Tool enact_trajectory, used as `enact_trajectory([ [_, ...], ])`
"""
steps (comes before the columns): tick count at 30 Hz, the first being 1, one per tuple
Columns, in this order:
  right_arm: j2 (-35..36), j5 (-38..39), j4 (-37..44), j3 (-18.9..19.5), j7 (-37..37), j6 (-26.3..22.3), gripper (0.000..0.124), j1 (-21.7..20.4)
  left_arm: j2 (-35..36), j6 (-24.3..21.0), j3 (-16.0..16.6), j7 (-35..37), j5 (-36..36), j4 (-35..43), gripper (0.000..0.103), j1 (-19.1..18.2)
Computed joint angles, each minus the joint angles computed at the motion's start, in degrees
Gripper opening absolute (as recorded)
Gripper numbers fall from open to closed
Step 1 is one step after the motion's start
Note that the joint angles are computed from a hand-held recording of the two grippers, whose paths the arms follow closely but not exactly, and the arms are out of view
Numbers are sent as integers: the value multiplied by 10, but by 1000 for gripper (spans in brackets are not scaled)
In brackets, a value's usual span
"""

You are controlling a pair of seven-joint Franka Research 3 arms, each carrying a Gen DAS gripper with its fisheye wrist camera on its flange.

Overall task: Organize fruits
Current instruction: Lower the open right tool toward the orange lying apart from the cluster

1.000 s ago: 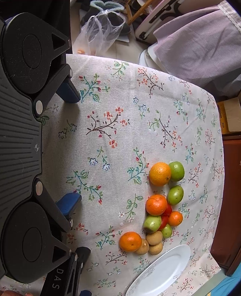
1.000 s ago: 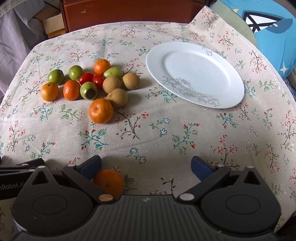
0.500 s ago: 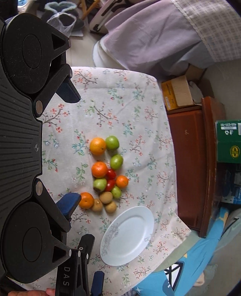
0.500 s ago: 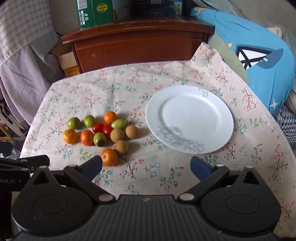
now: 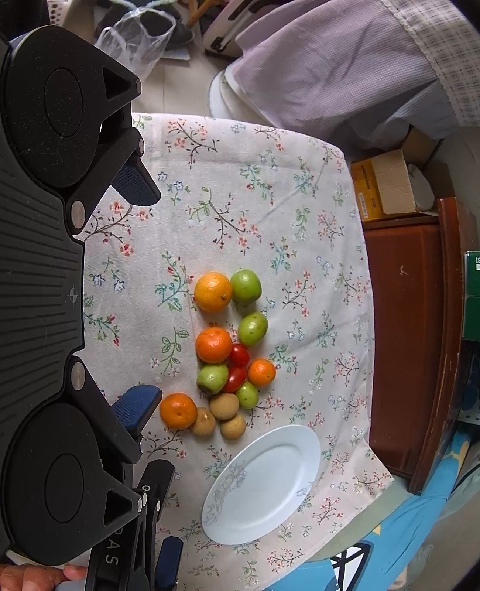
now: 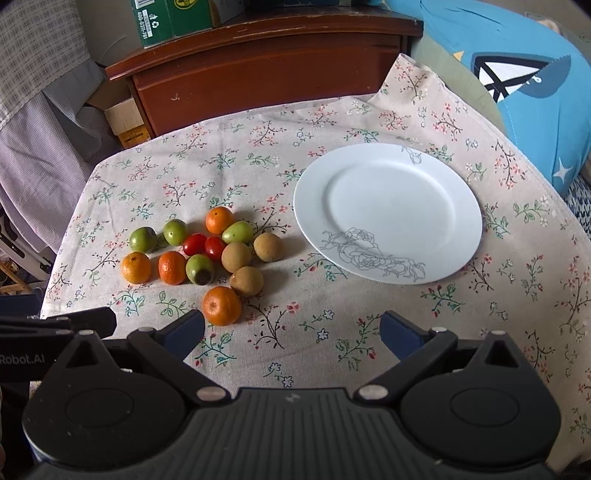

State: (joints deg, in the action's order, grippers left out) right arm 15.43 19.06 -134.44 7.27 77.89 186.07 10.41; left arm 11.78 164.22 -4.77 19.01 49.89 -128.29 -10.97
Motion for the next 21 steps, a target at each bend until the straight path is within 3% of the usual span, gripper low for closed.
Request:
enact_trajectory([
  [4,3,-7,5,-39,7,-20,101,37,2,-32,-3,3,-4,6,103,-5],
  [10,2,-24,-3,-85,12,-4,101,86,2,-46,-6,3,-11,7,103,-4],
  [16,2,-27,-5,-71,1,1,97,73,2,-57,-6,-8,7,9,103,-6],
  [21,5,-28,-6,-98,-3,4,95,102,7,-67,-8,-11,18,13,103,-9],
])
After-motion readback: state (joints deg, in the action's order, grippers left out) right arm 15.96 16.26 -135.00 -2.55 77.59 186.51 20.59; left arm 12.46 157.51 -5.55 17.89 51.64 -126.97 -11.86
